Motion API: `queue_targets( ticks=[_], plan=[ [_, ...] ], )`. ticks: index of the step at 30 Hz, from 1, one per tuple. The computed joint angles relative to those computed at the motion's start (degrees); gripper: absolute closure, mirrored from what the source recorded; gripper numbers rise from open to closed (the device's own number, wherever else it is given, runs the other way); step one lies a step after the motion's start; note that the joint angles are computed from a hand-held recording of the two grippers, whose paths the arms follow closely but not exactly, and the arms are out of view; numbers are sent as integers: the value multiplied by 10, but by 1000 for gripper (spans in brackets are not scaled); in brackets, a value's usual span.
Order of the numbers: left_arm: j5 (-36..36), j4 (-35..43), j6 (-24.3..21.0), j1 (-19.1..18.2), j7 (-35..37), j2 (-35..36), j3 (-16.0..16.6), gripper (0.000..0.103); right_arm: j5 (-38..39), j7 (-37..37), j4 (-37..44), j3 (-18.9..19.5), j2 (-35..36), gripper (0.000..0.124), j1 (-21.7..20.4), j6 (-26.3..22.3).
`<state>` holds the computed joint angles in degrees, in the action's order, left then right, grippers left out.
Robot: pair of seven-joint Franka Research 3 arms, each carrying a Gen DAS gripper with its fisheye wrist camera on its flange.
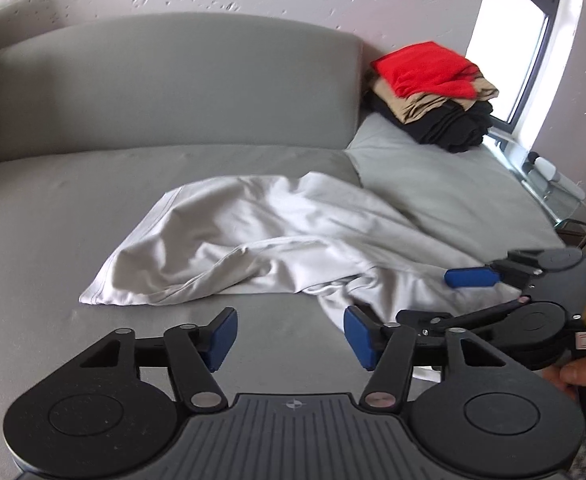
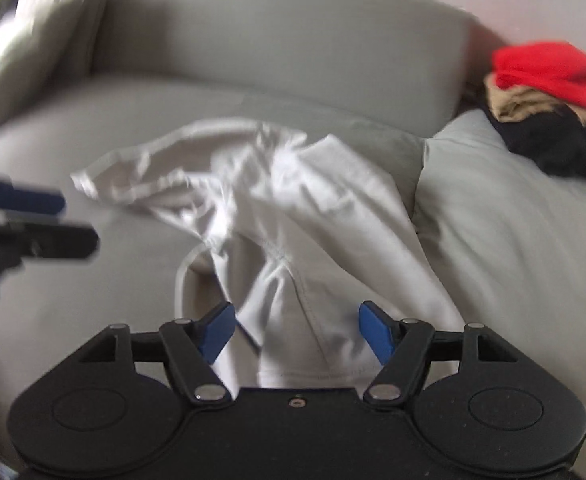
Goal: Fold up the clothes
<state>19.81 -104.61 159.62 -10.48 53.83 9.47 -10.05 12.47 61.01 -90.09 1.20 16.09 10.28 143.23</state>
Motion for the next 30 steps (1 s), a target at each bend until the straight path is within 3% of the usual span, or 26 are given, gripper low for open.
queue_targets(
  ticks=[1,4,7,10,13,16,18,22,26,30],
  plan=[
    [-7,4,0,2,6,7,-1,49,-20,11,11,-6,9,113,7,-3],
    [-28,14,3,8,22,25,-5,51,38,74,62,-5,36,115,-12,8],
    [-69,20,17,21,50,40,-16,52,94,189,104,-18,57,115,-34,51],
    [-127,29,26,36,87,55,-36,53,68,342,118,-63,72,115,-37,97],
    [-185,41,18,51,133,70,-59,53,40,465,158,-93,100,108,-57,50],
    [-241,56,-5,63,187,80,-82,52,91,430,118,-48,69,80,-113,20],
    [-277,63,-13,68,218,83,-92,52,142,362,55,-20,26,70,-141,30],
    [-352,75,-12,80,290,87,-115,52,261,247,-53,-4,-59,65,-163,23],
    [-276,125,-46,30,309,107,-82,50,281,206,-129,-25,-115,59,-142,36],
    [-118,218,-119,-49,267,152,-20,50,269,205,-184,-43,-154,59,-127,50]
  ],
)
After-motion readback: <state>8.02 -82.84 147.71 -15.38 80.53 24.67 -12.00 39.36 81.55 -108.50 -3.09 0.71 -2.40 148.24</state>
